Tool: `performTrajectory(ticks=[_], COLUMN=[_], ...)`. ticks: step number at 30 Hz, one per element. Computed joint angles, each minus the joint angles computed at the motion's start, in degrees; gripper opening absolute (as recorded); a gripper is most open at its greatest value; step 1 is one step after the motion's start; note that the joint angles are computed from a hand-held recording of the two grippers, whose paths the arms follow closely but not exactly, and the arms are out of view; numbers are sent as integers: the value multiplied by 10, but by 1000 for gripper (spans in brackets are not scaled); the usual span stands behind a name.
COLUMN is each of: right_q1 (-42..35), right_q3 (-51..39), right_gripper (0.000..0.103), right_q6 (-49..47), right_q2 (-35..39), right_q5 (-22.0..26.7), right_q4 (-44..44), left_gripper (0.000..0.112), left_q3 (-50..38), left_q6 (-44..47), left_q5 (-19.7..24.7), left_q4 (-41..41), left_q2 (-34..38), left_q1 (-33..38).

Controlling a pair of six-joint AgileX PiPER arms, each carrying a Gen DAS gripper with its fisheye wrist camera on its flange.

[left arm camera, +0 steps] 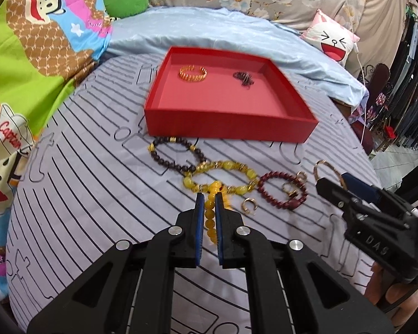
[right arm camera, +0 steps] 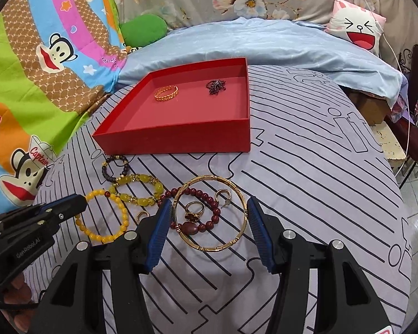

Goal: Organize jewelry
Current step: 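Carry both bracelets into the red tray and open both tools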

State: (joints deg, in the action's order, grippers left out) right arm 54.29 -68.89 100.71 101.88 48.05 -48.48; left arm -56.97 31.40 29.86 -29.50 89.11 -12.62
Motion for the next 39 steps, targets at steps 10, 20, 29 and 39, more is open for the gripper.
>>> performTrajectory(ticks=[10,20,29,39], right_q1=[-24,-108,-189,-238], right_q3=[-42,-142,-269,-378], right_gripper=[53,53,53,53], right_q6=[-42,-156,-278,-371], right_q2=[-7,36,138,235], right_q5=[14,-6,-33,-36], right_q4=[-19,-5,70,158], left_gripper=[7,7,7,7], left_q3=[-84,-292,-531,-744], left_q6=[-28,-42,-106,-171], left_q5=[31,88,164,246], left_q4=[18,-4,16,74], left_q2=[4,119,296,464], left_q1=[-14,-23,-22,-26])
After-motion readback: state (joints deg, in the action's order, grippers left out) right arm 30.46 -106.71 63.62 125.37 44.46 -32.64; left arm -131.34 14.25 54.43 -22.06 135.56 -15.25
